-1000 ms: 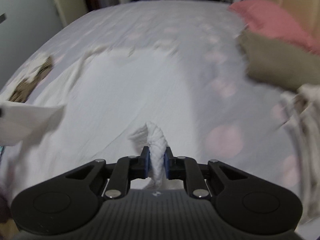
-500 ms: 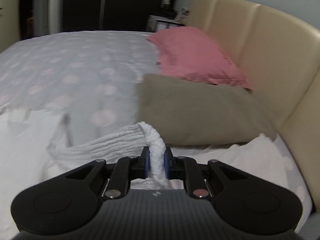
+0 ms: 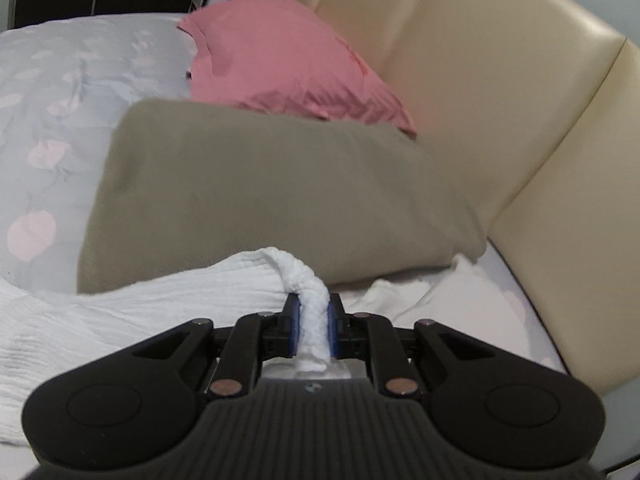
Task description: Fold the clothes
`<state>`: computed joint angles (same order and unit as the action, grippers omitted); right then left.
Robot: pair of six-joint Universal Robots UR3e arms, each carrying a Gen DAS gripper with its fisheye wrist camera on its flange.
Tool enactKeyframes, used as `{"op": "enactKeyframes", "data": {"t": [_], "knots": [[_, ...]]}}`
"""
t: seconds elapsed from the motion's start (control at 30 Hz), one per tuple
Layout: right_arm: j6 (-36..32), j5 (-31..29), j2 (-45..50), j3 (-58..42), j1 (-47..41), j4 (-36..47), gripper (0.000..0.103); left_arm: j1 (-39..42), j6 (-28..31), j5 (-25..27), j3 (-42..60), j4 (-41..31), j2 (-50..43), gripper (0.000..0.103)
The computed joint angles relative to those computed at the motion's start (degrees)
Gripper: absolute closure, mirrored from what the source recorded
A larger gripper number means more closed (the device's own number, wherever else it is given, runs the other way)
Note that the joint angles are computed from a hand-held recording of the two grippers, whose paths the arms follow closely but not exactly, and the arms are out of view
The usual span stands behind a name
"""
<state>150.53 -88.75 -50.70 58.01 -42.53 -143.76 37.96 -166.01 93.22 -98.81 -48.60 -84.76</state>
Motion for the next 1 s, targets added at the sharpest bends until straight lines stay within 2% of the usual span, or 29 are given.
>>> {"op": "enactKeyframes", "data": {"t": [0.07, 0.17, 0.23, 0.27, 0.37, 0.47, 0.57, 0.63, 0.7, 0.8, 1.0], "knots": [[0.2, -0.2, 0.7, 0.6, -0.1, -0.9, 0.086, -0.4, 0.4, 0.8, -0.3, 0.3, -0.1, 0.092], [0.6, 0.9, -0.8, 4.8, -0.6, -3.9, 0.079, -1.8, 0.7, 2.3, -0.9, 1.5, 0.2, 0.086], [0.3, 3.4, -2.9, 8.9, -1.6, -6.8, 0.063, -2.8, 1.8, 2.9, -1.9, 2.2, 1.6, 0.08], [0.3, 4.6, -4.3, 11.3, -2.1, -8.3, 0.061, -3.3, 2.5, 2.9, -2.5, 2.5, 2.5, 0.076], [-0.5, 8.1, -9.7, 18.8, -3.0, -11.4, 0.059, -4.0, 5.5, -1.0, -4.3, 2.2, 6.8, 0.074], [-3.4, 12.2, -16.2, 26.7, -3.8, -13.3, 0.056, -3.8, 7.3, -7.6, -4.5, -2.7, 12.5, 0.074], [-7.1, 17.2, -23.7, 34.3, -4.8, -12.3, 0.052, -6.1, 7.1, -9.7, -4.2, -7.9, 17.4, 0.073], [-9.4, 21.1, -29.4, 38.9, -6.1, -8.5, 0.048, -7.1, 6.8, -12.0, -4.9, -11.2, 21.4, 0.07], [-12.2, 24.4, -35.2, 42.5, -7.5, -2.1, 0.046, -7.1, 6.7, -15.5, -6.0, -16.1, 26.3, 0.061], [-17.9, 27.5, -43.9, 48.4, -9.8, 8.1, 0.045, -7.2, 9.5, -19.9, -8.3, -25.5, 33.9, 0.061], [-32.3, 28.5, -59.3, 60.4, -17.2, 23.7, 0.045, -19.1, 15.5, -17.2, -11.0, -39.0, 41.6, 0.062]]}}
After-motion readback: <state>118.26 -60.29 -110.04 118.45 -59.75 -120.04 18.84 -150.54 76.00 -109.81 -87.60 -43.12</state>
